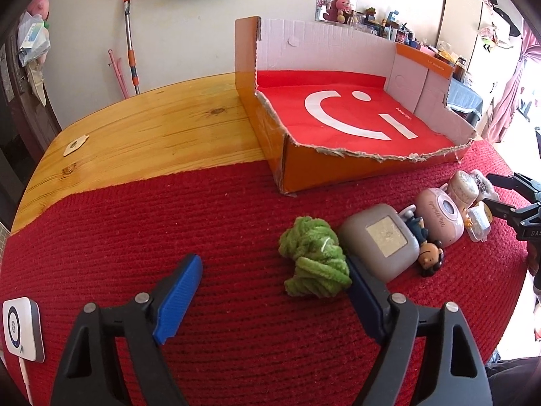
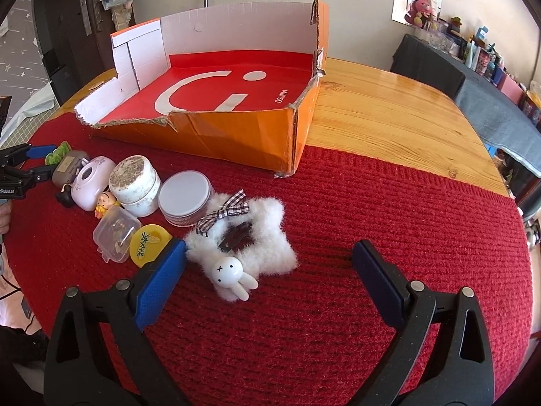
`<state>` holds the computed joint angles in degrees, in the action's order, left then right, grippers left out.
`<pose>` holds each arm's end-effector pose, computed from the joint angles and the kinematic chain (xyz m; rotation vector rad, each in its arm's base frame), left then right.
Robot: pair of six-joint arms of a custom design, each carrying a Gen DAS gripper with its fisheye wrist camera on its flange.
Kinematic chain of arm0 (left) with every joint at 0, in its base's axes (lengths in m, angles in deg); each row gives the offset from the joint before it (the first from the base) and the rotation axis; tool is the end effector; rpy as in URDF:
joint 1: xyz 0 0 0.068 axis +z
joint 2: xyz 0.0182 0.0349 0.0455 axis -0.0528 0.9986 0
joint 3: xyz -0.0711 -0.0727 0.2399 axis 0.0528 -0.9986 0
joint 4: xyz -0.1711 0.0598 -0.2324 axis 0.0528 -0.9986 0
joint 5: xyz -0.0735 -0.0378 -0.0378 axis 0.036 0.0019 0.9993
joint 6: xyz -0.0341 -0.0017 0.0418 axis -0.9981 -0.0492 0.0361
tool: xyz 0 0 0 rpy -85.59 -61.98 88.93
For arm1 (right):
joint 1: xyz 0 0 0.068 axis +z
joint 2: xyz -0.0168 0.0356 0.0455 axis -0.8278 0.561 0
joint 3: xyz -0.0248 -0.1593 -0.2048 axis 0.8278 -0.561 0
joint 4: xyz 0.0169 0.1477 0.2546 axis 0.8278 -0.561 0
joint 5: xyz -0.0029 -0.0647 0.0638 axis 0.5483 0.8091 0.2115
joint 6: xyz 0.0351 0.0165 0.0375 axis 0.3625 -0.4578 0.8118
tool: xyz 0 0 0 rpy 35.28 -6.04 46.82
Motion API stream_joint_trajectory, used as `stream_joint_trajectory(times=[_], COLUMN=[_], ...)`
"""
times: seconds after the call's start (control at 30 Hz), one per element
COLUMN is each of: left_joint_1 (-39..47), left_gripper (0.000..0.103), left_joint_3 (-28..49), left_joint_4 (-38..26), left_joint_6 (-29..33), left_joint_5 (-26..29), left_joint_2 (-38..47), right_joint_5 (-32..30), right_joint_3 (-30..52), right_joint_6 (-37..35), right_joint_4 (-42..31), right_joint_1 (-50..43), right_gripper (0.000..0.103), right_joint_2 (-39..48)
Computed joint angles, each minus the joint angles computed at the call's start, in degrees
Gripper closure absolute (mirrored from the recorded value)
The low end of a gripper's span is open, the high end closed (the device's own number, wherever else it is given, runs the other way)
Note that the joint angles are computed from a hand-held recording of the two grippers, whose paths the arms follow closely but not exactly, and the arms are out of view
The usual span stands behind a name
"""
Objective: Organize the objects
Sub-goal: 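Close the left tool on the green ball while the right tool grasps the white plush, then carry the green ball and white plush into the box with both tools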
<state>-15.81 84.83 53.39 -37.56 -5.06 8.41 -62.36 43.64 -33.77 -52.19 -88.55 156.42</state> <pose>0.2294 -0.0488 0.0576 0.0295 2.4780 -0.0528 0.2647 -0.1495 0.0458 -0.4079 2.4370 0.1163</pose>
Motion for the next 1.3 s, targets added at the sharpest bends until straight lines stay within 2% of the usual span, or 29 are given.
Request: stream_joint_trajectory(times=[0.1,0.17,0.2,0.27,0.3,0.37,0.53,0.8,1.3], left_joint_1=[-0.11,-0.15,-0.27,-0.48,-0.58,-1.11,-3.27,-5.96,-5.93], left_gripper=[0.026,0.034,0.041,0.057,0.071,0.071,0.072,0.072,0.072], left_joint_3=[-0.11,-0.59,-0.74,-1.29,-1.49,-1.91,-3.72,-6.06,-5.93], left_joint_4=[0.96,1.6,1.76,2.22,2.25,2.05,1.03,-4.5,-8.87], left_joint_6=[0.38,0.61,0.6,0.68,0.52,-0.2,-0.79,-1.37,-1.2], left_joint_5=[0.27,1.24,1.8,3.2,4.11,4.47,2.59,-1.14,-1.84], left_joint_2=[0.21,-0.28,-0.54,-1.33,-1.69,-2.64,-7.39,-19.3,-27.37], right_joint_5=[-0.57,-1.22,-1.78,-3.07,-3.45,-4.72,-6.4,-9.77,-14.04], right_joint_3=[-0.45,-1.08,-1.07,-1.1,-0.99,-0.74,-1.28,-3.06,-2.48], right_joint_6=[-0.91,-1.57,-2.12,-2.73,-2.9,-3.02,-2.63,-2.31,-2.19], right_joint_4=[0.08,0.11,-0.48,-1.12,-1.41,-1.79,-2.44,-4.44,-9.58], right_joint_1=[0.31,0.45,0.44,0.26,0.17,-0.35,-1.43,-2.39,-3.83], right_gripper=[0.019,0.032,0.036,0.051,0.052,0.06,0.065,0.066,0.065], right_joint_2=[-0.34,-0.94,-1.08,-1.24,-1.08,-0.85,-2.75,-8.84,-13.69])
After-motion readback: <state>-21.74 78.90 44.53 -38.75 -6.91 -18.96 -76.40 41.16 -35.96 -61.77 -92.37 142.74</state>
